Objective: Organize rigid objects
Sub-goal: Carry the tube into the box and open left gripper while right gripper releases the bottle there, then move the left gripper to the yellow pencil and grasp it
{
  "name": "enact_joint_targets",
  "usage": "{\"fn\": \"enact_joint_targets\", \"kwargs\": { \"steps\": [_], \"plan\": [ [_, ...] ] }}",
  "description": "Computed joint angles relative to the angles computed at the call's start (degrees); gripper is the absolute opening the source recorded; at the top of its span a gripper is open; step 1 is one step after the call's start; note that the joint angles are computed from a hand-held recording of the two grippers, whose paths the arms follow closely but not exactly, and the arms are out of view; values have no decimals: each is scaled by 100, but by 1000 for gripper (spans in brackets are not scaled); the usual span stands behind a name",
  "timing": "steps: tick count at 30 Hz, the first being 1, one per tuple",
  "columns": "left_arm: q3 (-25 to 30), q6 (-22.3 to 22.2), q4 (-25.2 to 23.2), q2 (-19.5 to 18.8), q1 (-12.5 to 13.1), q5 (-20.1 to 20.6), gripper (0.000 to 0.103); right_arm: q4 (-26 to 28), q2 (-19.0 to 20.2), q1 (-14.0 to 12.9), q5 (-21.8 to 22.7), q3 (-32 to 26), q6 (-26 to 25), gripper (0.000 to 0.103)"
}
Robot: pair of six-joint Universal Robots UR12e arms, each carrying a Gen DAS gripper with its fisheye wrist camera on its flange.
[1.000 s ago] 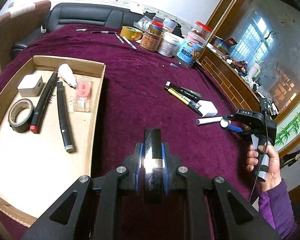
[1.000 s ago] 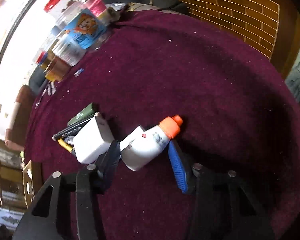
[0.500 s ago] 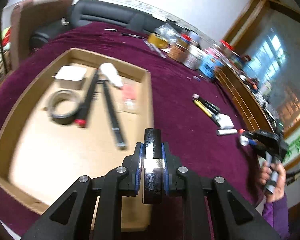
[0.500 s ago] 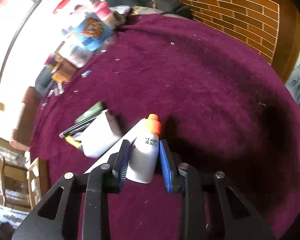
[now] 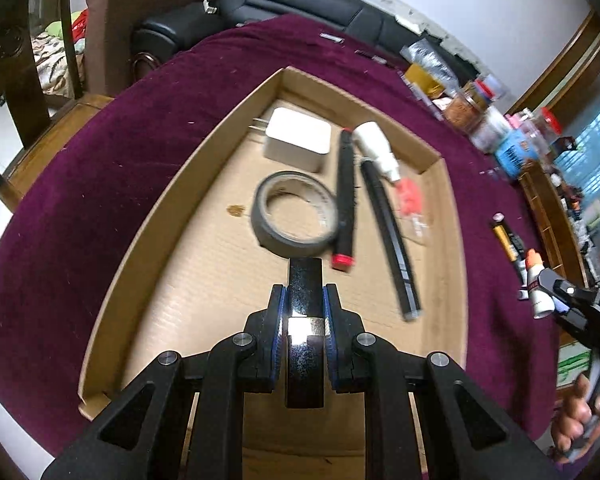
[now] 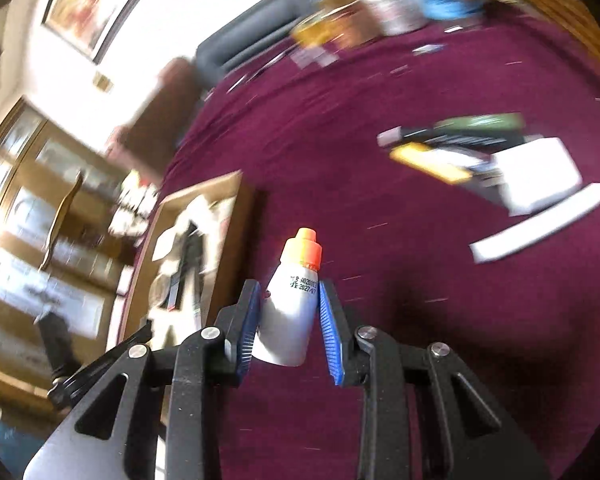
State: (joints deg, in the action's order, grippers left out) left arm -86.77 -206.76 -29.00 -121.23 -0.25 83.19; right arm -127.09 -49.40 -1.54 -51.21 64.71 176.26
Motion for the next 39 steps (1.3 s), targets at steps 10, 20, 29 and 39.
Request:
{"fn": "enact_joint_targets", "kwargs": {
  "steps": [10,20,29,39],
  "plan": [
    [522,153,-580,-280,115,2,15,922,180,640,-125,-427,-1123,28],
    [405,61,-243,-249,246,-250,27,1213,511,1038,-944,-861,-1365,28],
    [-489,-266,1063,283,272,-148,55,1000,754,1193,-1585,-1206,-1231,28],
    [-728,-485,1292,467,134,255,60,3,534,1070,-1303,-816,-1137,51]
  ]
}}
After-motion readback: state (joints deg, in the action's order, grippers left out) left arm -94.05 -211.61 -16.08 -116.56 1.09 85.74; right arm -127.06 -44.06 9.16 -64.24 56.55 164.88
